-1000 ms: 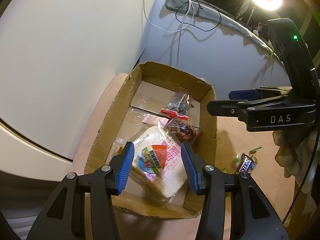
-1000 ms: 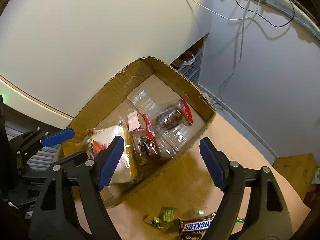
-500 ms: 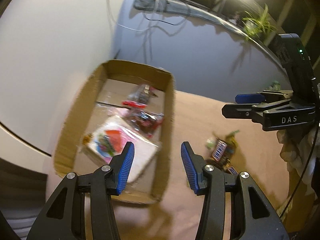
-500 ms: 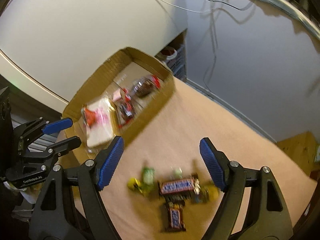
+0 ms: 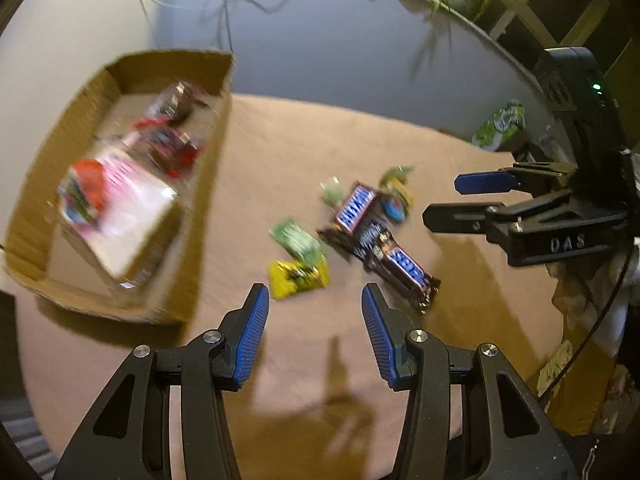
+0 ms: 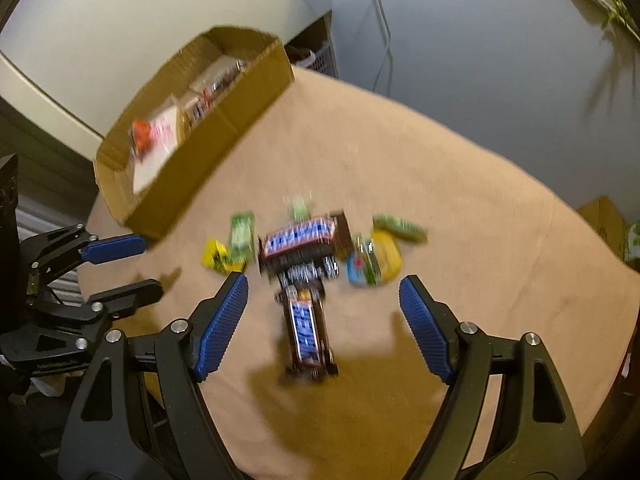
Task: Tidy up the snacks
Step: 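Move both grippers back toward the remaining snacks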
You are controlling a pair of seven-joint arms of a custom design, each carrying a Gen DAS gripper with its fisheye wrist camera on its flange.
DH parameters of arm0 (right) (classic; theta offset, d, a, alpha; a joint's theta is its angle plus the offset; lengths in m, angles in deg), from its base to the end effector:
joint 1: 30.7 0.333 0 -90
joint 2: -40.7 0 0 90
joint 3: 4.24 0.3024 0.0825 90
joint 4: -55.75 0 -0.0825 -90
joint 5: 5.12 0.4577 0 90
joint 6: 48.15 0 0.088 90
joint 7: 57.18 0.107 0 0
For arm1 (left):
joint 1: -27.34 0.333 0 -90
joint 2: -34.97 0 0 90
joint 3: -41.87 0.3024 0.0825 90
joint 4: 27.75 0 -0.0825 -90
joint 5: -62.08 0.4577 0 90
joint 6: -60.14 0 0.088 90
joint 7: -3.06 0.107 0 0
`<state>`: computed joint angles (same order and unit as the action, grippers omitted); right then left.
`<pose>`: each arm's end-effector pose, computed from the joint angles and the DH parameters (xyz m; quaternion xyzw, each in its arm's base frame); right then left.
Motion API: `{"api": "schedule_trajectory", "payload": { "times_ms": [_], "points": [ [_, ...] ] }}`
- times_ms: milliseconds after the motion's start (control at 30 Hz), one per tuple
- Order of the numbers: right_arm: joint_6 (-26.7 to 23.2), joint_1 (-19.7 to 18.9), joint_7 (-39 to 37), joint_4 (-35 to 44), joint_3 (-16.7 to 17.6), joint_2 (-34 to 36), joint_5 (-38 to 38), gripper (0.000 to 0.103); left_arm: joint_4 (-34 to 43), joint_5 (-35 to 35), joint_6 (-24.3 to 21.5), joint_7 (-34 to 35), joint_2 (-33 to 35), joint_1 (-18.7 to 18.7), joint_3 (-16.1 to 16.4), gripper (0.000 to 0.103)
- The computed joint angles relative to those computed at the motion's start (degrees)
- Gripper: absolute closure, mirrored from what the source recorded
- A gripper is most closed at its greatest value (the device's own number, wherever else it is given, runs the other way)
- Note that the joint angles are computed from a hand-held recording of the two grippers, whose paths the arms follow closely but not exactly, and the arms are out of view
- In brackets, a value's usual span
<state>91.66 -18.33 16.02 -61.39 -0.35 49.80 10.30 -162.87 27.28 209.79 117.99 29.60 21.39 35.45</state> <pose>0.6316 0.1842 0.3314 -0.8204 0.5502 -0.0103 0.1556 0.5645 -0.1108 0.3387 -0.6215 0.7421 -0.2507 0.0116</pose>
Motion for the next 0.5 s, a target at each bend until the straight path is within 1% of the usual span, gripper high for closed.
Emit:
{"api": "schedule_trajectory", "payload": {
  "times_ms": [133,300,367,500],
  "points": [
    [-0.3,0.0,0.1,-2.2,-0.1,-0.6,0.0,0.022,0.9,2.4,0.6,-2.3,2.2,-0.2,-0.9,0.056],
    [-0.1,0.0,-0.2,-3.8,0.0,-0.8,-0.4,0.023,2.9,5.5,0.5,-7.4,5.4,0.4,-1.6,0.056],
    [-0.3,0.1,-0.3,-4.0,0.0,-0.6,-0.4,0.026,3.6,6.5,0.3,-8.7,6.4,0.6,-1.9,0.056],
    [-0.3,0.3,-0.1,-4.2,0.1,-0.3,-0.9,0.03,4.9,8.3,0.3,-11.6,8.2,1.1,-2.3,0.056]
  ]
}}
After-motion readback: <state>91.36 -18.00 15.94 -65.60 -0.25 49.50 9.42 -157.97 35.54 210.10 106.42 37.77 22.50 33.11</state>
